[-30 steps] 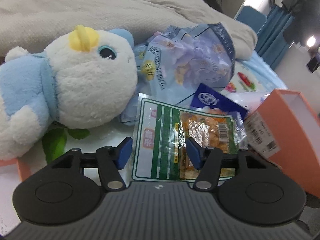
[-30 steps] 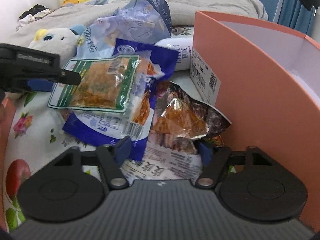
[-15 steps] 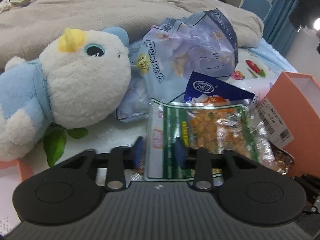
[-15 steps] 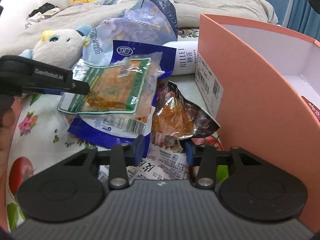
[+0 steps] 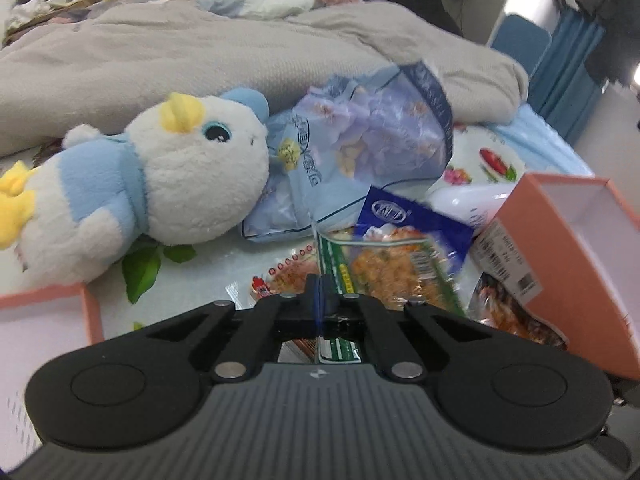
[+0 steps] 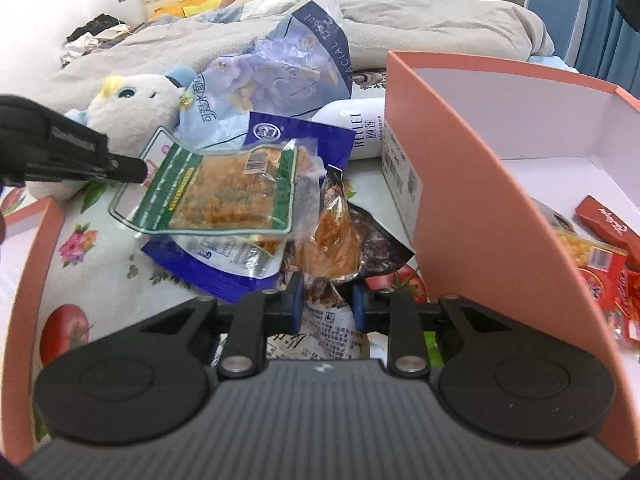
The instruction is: Organize snacks
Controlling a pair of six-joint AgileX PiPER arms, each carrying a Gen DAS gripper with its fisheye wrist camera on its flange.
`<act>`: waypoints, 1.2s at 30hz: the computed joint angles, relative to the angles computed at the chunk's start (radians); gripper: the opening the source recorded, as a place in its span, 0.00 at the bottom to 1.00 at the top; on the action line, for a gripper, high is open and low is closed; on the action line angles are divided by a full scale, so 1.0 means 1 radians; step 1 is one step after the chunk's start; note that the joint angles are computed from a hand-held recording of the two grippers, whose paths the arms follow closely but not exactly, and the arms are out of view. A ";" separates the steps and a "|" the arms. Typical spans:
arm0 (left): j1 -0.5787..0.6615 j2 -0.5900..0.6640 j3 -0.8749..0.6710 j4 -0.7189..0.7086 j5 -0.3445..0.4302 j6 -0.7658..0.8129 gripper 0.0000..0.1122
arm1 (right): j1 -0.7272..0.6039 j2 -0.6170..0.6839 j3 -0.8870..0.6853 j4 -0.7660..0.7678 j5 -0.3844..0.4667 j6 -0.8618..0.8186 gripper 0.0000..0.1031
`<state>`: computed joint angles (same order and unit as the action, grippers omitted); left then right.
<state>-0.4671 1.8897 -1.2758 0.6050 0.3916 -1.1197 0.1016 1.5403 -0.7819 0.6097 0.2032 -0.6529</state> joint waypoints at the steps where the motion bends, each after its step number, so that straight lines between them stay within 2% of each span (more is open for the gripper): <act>1: -0.015 -0.021 0.014 0.050 0.012 -0.064 0.00 | -0.006 -0.017 0.008 0.008 0.006 -0.012 0.26; 8: -0.128 -0.170 0.104 0.213 0.125 -0.363 0.00 | -0.057 -0.154 0.068 0.062 0.075 -0.107 0.26; 12: -0.225 -0.237 0.132 0.284 0.236 -0.497 0.00 | -0.102 -0.236 0.097 0.110 0.138 -0.186 0.26; 14: -0.265 -0.258 0.130 0.297 0.285 -0.530 0.00 | -0.144 -0.271 0.100 0.154 0.200 -0.242 0.26; 20: -0.365 -0.278 0.069 0.289 0.400 -0.537 0.00 | -0.251 -0.365 0.103 0.213 0.318 -0.337 0.26; 27: -0.447 -0.264 -0.038 0.260 0.534 -0.470 0.00 | -0.380 -0.379 0.050 0.249 0.468 -0.415 0.26; 30: -0.470 -0.255 -0.076 0.252 0.573 -0.440 0.00 | -0.426 -0.383 0.034 0.262 0.518 -0.448 0.26; 36: -0.489 -0.239 -0.108 0.237 0.604 -0.403 0.00 | -0.496 -0.388 0.029 0.280 0.593 -0.496 0.26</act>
